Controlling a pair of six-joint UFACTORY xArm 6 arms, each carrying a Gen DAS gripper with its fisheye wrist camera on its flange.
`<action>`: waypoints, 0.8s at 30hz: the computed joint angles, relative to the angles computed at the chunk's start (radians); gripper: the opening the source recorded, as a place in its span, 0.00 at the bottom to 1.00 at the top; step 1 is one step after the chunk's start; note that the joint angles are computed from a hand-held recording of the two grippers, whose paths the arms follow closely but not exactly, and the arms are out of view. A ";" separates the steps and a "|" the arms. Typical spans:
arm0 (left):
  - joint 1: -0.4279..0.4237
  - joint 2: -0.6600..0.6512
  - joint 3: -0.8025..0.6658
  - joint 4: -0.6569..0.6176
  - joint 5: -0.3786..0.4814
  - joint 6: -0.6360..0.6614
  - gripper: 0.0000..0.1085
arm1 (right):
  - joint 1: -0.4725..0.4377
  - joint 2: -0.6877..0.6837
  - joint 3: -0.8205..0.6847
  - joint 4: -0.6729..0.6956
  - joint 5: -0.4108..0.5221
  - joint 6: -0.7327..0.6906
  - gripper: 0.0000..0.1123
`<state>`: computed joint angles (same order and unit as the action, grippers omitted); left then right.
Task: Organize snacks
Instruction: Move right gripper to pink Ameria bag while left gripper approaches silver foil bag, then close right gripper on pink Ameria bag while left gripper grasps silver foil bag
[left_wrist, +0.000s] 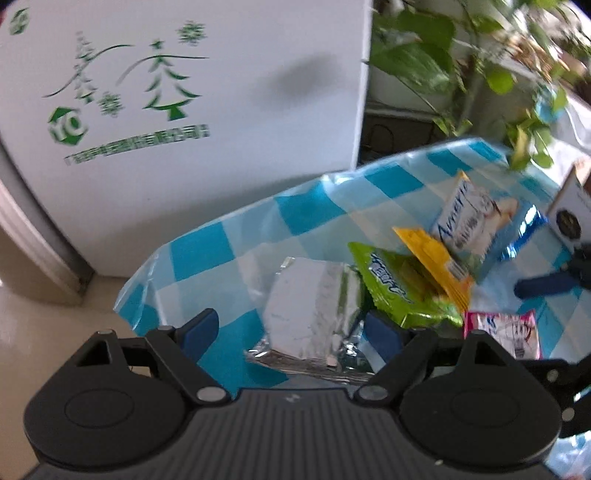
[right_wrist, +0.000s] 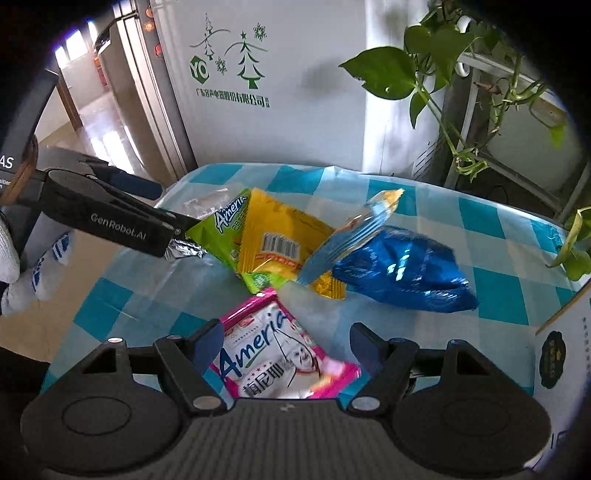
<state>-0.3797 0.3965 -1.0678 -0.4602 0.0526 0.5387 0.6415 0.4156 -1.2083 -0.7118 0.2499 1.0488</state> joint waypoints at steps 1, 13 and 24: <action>-0.008 0.005 -0.010 -0.062 0.011 0.067 0.79 | -0.001 0.004 -0.001 0.001 -0.005 -0.003 0.73; -0.021 0.055 -0.056 0.000 0.032 0.014 0.80 | 0.044 0.023 -0.005 0.268 0.006 -0.356 0.74; -0.031 0.065 -0.083 -0.097 0.064 0.033 0.60 | 0.055 0.027 -0.030 0.161 0.073 -0.271 0.63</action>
